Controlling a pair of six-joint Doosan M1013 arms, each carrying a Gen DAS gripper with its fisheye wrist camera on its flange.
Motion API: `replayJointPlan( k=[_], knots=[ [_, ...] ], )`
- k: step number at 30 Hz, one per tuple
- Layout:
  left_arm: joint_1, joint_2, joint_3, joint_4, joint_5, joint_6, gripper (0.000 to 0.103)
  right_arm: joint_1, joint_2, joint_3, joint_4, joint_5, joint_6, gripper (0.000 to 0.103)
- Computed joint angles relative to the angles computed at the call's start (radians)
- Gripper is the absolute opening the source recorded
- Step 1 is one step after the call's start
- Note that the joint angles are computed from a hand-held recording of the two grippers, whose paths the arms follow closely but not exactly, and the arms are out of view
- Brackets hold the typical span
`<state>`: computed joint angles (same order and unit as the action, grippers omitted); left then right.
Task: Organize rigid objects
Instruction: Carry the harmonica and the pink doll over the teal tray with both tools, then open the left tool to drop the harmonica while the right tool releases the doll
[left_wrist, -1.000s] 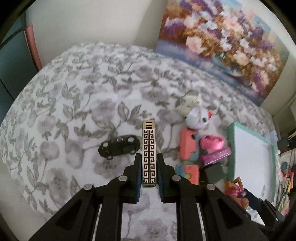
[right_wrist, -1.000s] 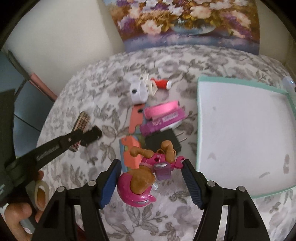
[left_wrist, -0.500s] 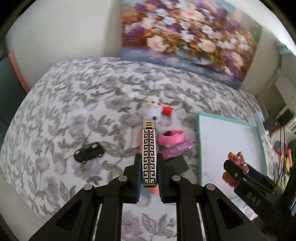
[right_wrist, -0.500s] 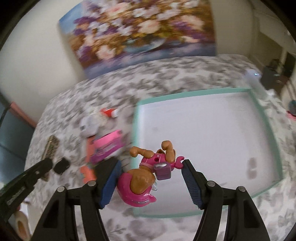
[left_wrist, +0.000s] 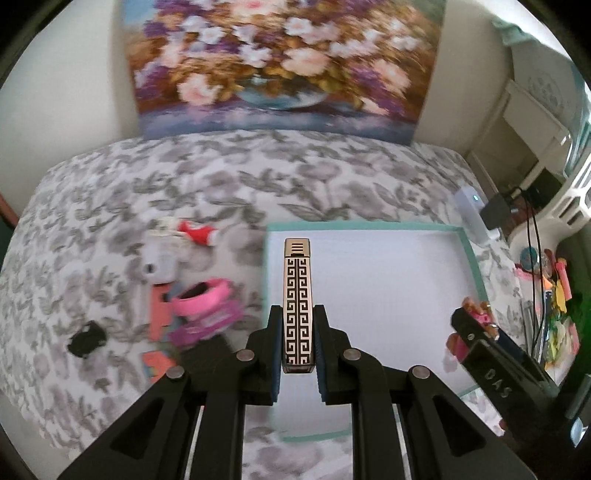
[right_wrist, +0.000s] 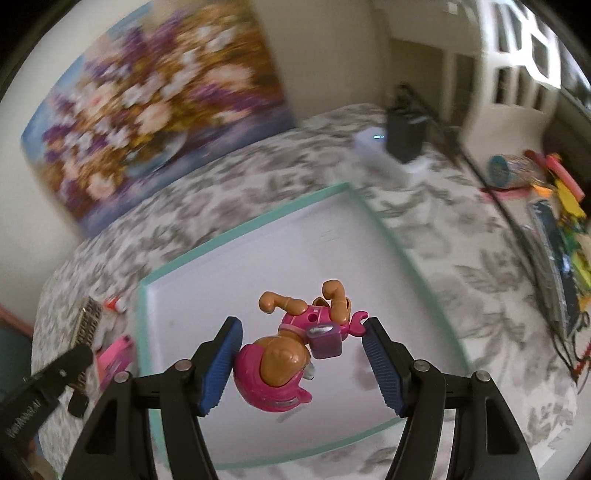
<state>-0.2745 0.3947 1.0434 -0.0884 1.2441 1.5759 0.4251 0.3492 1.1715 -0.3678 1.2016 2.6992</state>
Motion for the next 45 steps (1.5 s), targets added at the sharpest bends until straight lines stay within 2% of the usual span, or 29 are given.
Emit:
replayJointPlan(
  k=[9,12,29,31,33,34,38,39,40,42,45],
  knots=[
    [-0.046,0.02,0.035,0.036,0.008,0.005,0.016,-0.021,-0.032,0.049,-0.025,-0.01,0.051,0.07],
    [-0.057,0.014,0.051,0.062,-0.015,0.011,0.016,-0.024,-0.031,0.054,-0.005,-0.014,0.036,0.07],
    [-0.047,0.026,0.044,0.078,-0.027,-0.044,0.017,-0.023,0.0,0.037,0.064,0.019,-0.042,0.07],
    [-0.047,0.026,0.044,0.085,-0.029,-0.05,0.022,-0.023,0.004,0.034,0.071,0.023,-0.053,0.07],
    [-0.044,0.028,0.043,0.084,-0.026,-0.057,0.049,-0.023,0.01,0.028,0.078,0.036,-0.061,0.07],
    [-0.043,0.029,0.043,0.083,-0.025,-0.061,0.058,-0.023,0.013,0.025,0.082,0.043,-0.066,0.07],
    [-0.042,0.032,0.044,0.103,-0.017,-0.078,0.063,-0.022,0.021,0.016,0.086,0.065,-0.075,0.071],
    [-0.042,0.033,0.044,0.108,-0.014,-0.083,0.068,-0.022,0.023,0.013,0.083,0.072,-0.078,0.072],
    [-0.041,0.034,0.044,0.111,-0.013,-0.087,0.074,-0.021,0.026,0.01,0.079,0.08,-0.079,0.074],
    [-0.04,0.034,0.046,0.121,-0.012,-0.1,0.079,-0.02,0.03,0.004,0.075,0.095,-0.08,0.082],
    [-0.04,0.036,0.045,0.153,-0.004,-0.121,0.082,-0.022,0.032,0.002,0.081,0.1,-0.087,0.087]
  ],
)
